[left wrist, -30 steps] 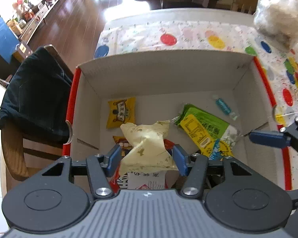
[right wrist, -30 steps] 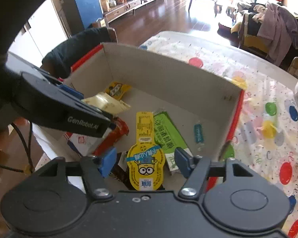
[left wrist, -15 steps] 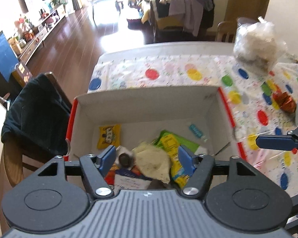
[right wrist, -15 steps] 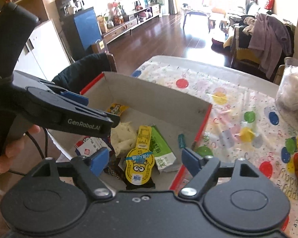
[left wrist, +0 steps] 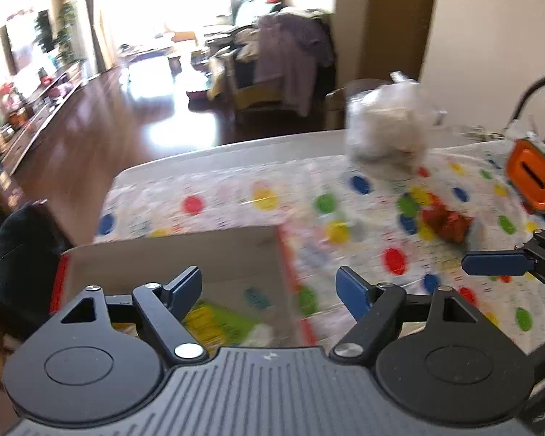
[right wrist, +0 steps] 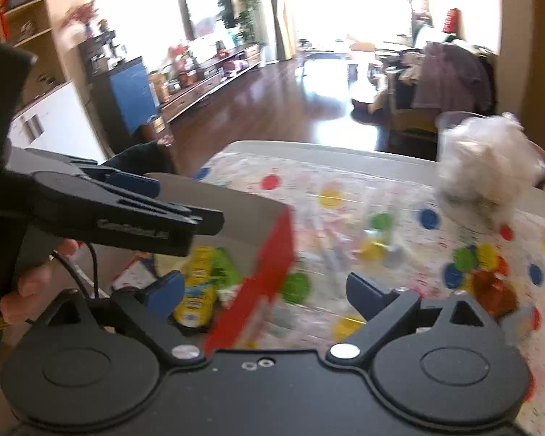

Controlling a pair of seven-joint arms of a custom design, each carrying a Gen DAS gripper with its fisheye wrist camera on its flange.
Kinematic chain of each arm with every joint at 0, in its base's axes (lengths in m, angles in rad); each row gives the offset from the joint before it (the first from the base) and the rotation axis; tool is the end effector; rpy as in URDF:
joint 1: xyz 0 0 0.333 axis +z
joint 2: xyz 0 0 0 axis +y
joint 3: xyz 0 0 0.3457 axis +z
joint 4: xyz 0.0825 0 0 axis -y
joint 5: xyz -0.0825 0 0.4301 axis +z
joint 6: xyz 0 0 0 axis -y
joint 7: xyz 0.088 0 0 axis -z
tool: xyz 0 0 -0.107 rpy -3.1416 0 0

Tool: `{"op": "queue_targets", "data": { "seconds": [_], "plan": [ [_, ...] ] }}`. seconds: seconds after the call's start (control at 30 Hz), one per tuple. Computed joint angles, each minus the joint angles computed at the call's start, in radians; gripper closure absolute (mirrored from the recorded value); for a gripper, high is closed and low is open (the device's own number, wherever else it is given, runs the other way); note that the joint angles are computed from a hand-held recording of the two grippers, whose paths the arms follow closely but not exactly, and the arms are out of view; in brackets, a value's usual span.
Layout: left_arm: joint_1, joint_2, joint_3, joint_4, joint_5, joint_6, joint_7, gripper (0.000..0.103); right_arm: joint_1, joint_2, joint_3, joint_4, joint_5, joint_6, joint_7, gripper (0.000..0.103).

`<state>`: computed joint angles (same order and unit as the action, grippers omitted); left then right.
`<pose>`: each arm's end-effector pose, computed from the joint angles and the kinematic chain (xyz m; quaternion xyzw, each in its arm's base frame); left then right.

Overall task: Organize snacks
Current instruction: 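Move both tools back to the remaining snacks, then grasp the red Oreo packet with the left tool while the right tool grasps the blue square packet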

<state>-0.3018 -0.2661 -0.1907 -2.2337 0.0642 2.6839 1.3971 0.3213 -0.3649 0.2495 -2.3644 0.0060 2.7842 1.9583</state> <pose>0.4842 -0.2715 0.5722 -0.5261 0.7748 -0.2916 0.1948 0.4310 0.2907 0.5619 -0.7159 0.5861 -0.1535 0.3468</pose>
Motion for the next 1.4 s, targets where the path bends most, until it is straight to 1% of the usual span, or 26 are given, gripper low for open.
{"op": "queue_targets", "data": {
  "seconds": [0.17, 0.3, 0.33, 0.4, 0.5, 0.63, 0.7, 0.8, 0.87, 0.97, 1.03, 1.17, 1.23, 1.4],
  "plan": [
    [-0.050, 0.064, -0.025, 0.051, -0.043, 0.034, 0.024, 0.019, -0.062, -0.101, -0.021, -0.101, -0.017, -0.005, 0.018, 0.001],
    [-0.082, 0.133, -0.052, 0.111, -0.078, 0.038, 0.036, 0.019, -0.112, -0.168, -0.041, -0.171, -0.028, -0.025, -0.011, 0.000],
    [-0.086, 0.154, -0.064, 0.131, -0.073, 0.038, 0.029, 0.019, -0.116, -0.186, -0.057, -0.192, -0.025, -0.031, -0.034, 0.000],
    [-0.088, 0.195, -0.089, 0.169, -0.024, 0.036, -0.010, 0.018, -0.131, -0.210, -0.077, -0.223, -0.023, -0.033, -0.075, 0.000],
    [-0.099, 0.275, -0.115, 0.254, 0.043, 0.006, -0.069, 0.018, -0.151, -0.233, -0.114, -0.264, -0.009, -0.030, -0.148, 0.000],
    [-0.129, 0.398, -0.132, 0.392, 0.112, -0.077, -0.149, 0.018, -0.183, -0.236, -0.151, -0.309, 0.013, -0.003, -0.244, 0.000],
    [-0.152, 0.455, -0.129, 0.460, 0.159, -0.124, -0.197, 0.018, -0.198, -0.224, -0.165, -0.323, 0.022, 0.015, -0.293, 0.000],
    [-0.181, 0.538, -0.126, 0.561, 0.186, -0.195, -0.246, 0.018, -0.209, -0.194, -0.195, -0.335, 0.047, 0.048, -0.375, 0.000],
    [-0.201, 0.593, -0.121, 0.631, 0.202, -0.242, -0.275, 0.018, -0.196, -0.168, -0.233, -0.336, 0.083, 0.061, -0.441, 0.000],
    [-0.235, 0.674, -0.104, 0.737, 0.234, -0.313, -0.320, 0.018, -0.189, -0.123, -0.264, -0.328, 0.126, 0.085, -0.531, 0.000],
    [-0.261, 0.740, -0.086, 0.829, 0.251, -0.385, -0.363, 0.018, -0.180, -0.089, -0.283, -0.317, 0.158, 0.094, -0.593, 0.000],
    [-0.283, 0.857, -0.075, 0.997, 0.222, -0.493, -0.411, 0.018, -0.160, -0.020, -0.319, -0.285, 0.229, 0.087, -0.714, 0.001],
    [-0.296, 0.905, -0.069, 1.067, 0.212, -0.528, -0.425, 0.018, -0.143, 0.011, -0.340, -0.266, 0.275, 0.076, -0.787, 0.001],
    [-0.353, 1.058, -0.044, 1.303, 0.201, -0.652, -0.452, 0.018, -0.130, 0.087, -0.350, -0.224, 0.378, 0.074, -0.925, 0.001]
  ]
}}
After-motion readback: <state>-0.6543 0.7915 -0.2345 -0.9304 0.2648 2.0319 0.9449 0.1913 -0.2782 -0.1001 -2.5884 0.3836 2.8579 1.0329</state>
